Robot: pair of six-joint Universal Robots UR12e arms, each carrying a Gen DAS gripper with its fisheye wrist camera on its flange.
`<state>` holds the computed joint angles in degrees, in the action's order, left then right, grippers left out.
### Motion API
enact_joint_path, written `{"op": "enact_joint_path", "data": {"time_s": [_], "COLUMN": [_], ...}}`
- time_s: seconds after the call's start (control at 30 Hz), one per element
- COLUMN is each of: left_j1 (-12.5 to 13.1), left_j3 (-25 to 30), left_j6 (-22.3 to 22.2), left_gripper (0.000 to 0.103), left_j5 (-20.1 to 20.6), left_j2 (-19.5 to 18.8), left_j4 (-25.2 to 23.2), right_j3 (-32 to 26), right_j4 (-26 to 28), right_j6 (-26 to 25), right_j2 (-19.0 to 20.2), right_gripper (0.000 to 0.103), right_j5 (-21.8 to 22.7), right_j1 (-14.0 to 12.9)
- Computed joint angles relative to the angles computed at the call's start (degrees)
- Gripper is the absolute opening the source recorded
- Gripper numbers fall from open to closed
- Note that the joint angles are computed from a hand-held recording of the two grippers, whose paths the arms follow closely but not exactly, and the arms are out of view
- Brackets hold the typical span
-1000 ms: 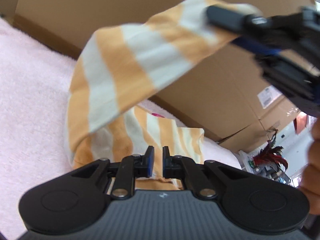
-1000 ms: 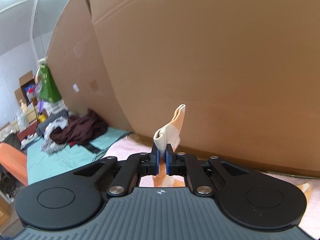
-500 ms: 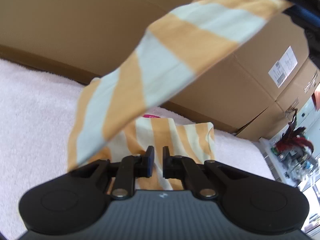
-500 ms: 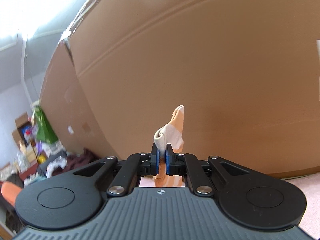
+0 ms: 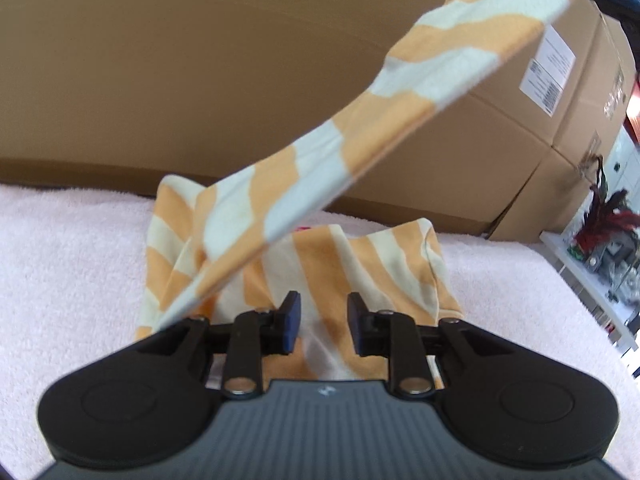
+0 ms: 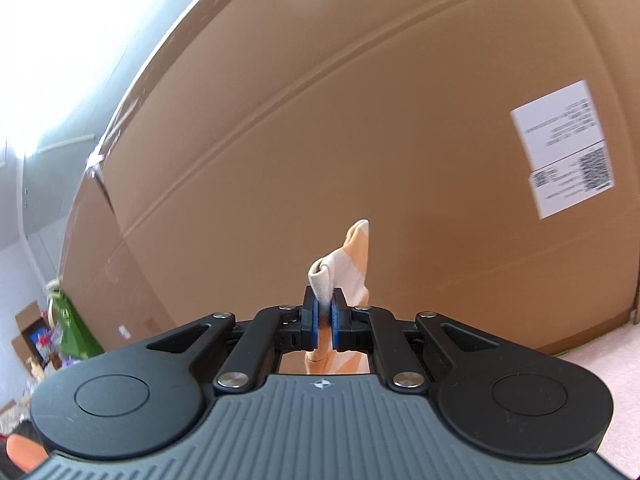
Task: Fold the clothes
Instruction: 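Lift the striped sleeve up and across the body with the right gripper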
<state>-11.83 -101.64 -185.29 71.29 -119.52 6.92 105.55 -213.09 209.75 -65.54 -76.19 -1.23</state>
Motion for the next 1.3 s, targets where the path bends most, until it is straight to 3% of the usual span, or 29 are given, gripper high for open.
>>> {"op": "enact_joint_path", "data": {"time_s": [0.1,0.27,0.33,0.63,0.8,0.93,1.03,1.17,1.3], "left_j1": [-0.6,-1.0,-1.3,-1.1,-0.9,-1.4,-1.7,-1.3,-0.8], "left_j3": [0.1,0.0,-0.6,-0.7,-0.7,-0.7,-0.6,-0.6,-0.5], "left_j6": [3.6,7.4,7.7,10.3,15.8,20.3,22.4,23.4,23.1], "left_gripper": [0.032,0.033,0.044,0.048,0.048,0.057,0.057,0.057,0.064], "left_j5": [1.8,5.4,7.6,5.7,3.0,2.1,2.1,0.3,-2.6], "left_j2": [0.0,0.0,0.1,0.3,1.0,1.2,1.2,1.3,1.5], "left_j4": [0.5,2.2,3.3,1.5,0.3,-1.1,-2.6,-3.7,-5.2], "right_j3": [1.2,2.1,2.5,6.7,8.8,9.9,10.6,11.8,13.1], "right_j4": [-3.7,-7.0,-8.3,-12.1,-16.9,-20.3,-21.3,-24.1,-26.4], "right_j6": [2.4,4.7,5.3,8.3,7.9,6.9,5.8,5.3,6.6], "right_j2": [-0.1,0.1,0.2,-0.6,-1.1,-1.5,-1.9,-2.4,-2.9], "right_gripper": [0.007,0.007,0.007,0.007,0.007,0.007,0.007,0.007,0.007], "right_j5": [0.2,-0.6,-1.2,-2.8,-5.1,-6.7,-6.9,-7.9,-8.6], "right_j1": [-1.0,-1.4,-1.5,-3.0,-2.8,-2.3,-2.0,-1.6,-1.5]}}
